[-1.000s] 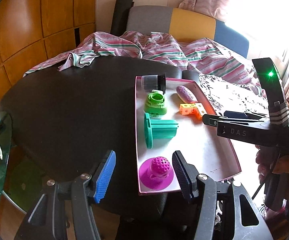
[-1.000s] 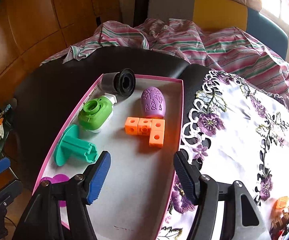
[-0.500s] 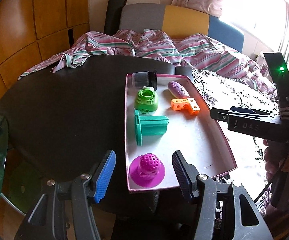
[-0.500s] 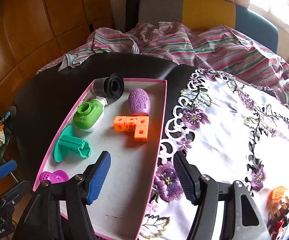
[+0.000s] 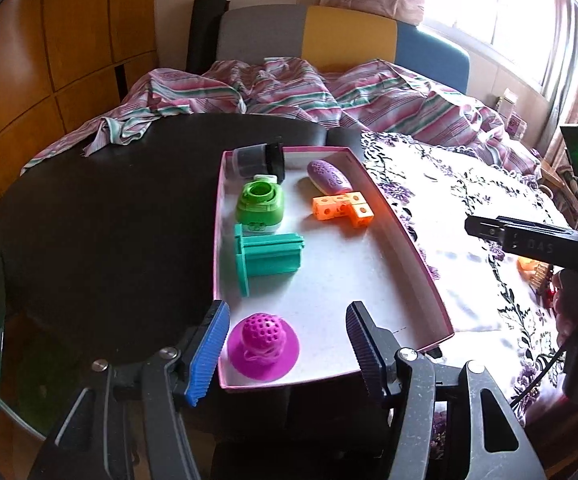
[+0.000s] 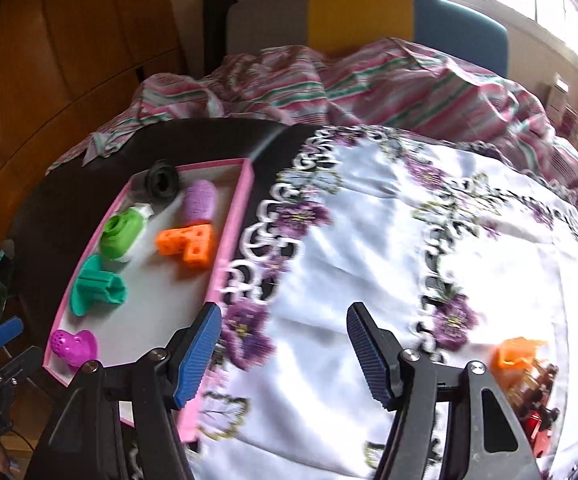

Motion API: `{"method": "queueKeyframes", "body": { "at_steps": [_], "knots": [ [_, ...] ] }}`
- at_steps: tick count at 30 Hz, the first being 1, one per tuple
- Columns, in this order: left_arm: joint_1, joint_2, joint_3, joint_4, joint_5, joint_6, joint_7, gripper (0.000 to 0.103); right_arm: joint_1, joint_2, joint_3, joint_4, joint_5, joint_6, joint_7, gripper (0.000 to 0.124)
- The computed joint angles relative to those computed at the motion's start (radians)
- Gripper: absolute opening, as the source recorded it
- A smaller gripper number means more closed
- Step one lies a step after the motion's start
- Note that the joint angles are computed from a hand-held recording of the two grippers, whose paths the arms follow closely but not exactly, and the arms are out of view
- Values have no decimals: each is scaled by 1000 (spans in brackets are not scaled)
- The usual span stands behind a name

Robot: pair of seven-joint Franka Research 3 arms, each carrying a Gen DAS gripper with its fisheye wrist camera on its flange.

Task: Organize rigid objects
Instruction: 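Move both tools back from the tray to the remaining toys, then grasp the brown spiky toy with translucent pegs with the left tool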

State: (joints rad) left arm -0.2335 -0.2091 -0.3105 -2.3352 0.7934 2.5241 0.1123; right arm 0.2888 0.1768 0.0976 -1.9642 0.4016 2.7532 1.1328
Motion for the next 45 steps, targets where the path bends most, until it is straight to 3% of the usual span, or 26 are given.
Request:
{"method": "queueKeyframes", "body": {
  "at_steps": [12,19,24,26,28,31,39,45],
  "knots": [
    [-18,78,4,83,42,41,25,62,-83,-56,-68,-47,2,49,77,66],
    [-46,166,20,171,18,86,120,62,-154,-66,-129,-75,-27,107,280,66],
    [-81,261,31,262,-34,109,228,62,-214,-56,-141,-99,46,122,388,66],
    [-94,301,36,300,-73,126,283,62,-249,-50,-118,-89,173,113,352,66],
    [-107,351,37,347,-129,149,347,62,-245,-59,-129,-106,148,135,397,66],
    [-128,423,33,419,-207,174,453,62,-264,-67,-111,-112,238,132,342,66],
    [-172,659,2,711,-441,182,745,62,-269,-65,-107,-105,309,121,295,66],
    [-198,852,-30,976,-595,141,891,74,-275,-62,-105,-97,375,110,255,66]
  ]
}}
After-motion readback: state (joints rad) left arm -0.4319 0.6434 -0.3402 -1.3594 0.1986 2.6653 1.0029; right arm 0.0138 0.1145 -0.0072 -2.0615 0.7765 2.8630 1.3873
